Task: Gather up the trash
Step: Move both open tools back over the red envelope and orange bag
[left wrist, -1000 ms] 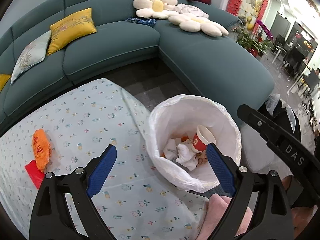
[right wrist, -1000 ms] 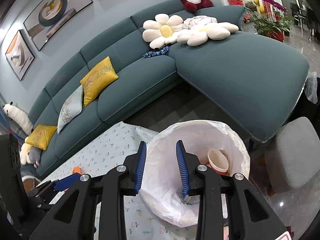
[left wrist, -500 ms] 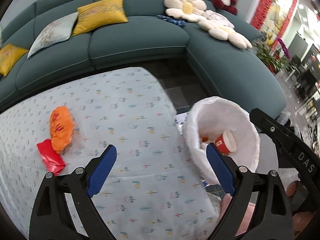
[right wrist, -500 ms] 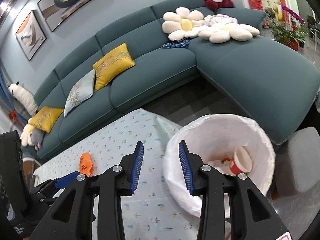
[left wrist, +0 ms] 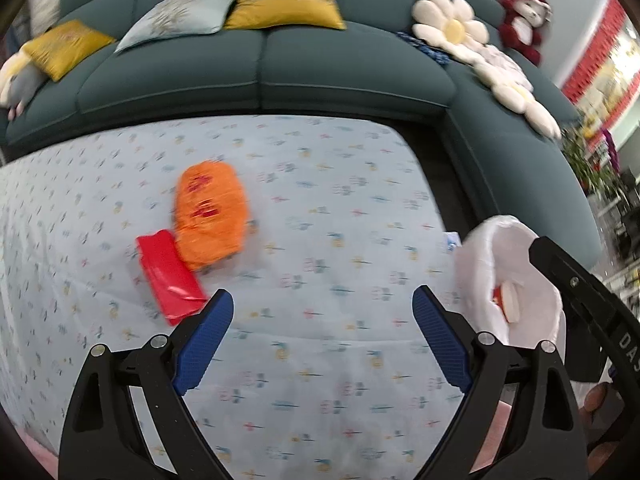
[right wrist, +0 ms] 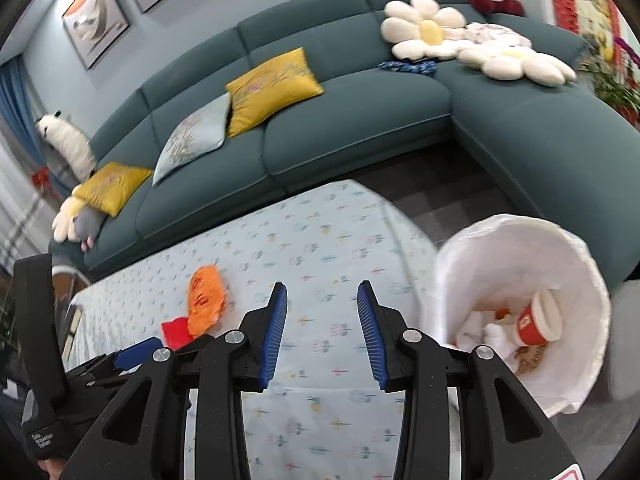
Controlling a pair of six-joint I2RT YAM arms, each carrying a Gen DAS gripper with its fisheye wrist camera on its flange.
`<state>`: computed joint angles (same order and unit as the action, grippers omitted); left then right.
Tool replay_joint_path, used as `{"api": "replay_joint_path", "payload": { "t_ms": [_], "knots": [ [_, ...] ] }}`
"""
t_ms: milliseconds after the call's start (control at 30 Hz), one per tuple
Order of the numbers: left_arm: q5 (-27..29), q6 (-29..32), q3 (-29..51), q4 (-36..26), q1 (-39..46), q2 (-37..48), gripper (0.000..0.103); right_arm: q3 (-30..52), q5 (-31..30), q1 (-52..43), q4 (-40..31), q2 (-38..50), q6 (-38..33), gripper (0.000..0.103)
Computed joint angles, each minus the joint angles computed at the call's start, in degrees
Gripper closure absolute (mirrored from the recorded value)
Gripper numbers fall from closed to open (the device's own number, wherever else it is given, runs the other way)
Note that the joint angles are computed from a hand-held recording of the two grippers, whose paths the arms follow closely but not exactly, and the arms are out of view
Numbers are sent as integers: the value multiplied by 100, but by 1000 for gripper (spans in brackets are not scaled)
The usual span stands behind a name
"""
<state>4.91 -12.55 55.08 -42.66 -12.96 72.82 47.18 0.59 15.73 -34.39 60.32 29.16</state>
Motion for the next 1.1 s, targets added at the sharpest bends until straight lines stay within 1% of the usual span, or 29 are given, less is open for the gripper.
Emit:
{"api": "replay_joint_path", "payload": {
  "t_ms": [233, 467, 633, 667, 700, 767, 1100],
  "knots": [
    [277, 506, -198, 79, 987, 62, 16, 330, 294, 946, 384, 905, 344, 67],
    [502, 870, -343, 237, 1756, 341, 16, 708, 367, 1460, 644, 1727, 461, 67],
    [621, 1035, -390, 386, 2157, 666, 16, 961, 329, 1679, 806, 2294, 477, 67],
    [640, 1054, -392, 418, 2225, 743, 16, 1032, 303, 1708, 843, 2448, 469, 66],
    [667, 1076, -392, 464, 2311, 848, 16, 1099, 294, 1745, 884, 2593, 476, 62],
    [721, 1124, -381, 530, 2436, 1011, 16, 1191, 281, 1794, 959, 2817, 471, 60],
    [909, 1241, -258, 891, 2887, 1900, 16, 2022, -14, 1956, 1194, 4314, 467, 59]
  ]
}}
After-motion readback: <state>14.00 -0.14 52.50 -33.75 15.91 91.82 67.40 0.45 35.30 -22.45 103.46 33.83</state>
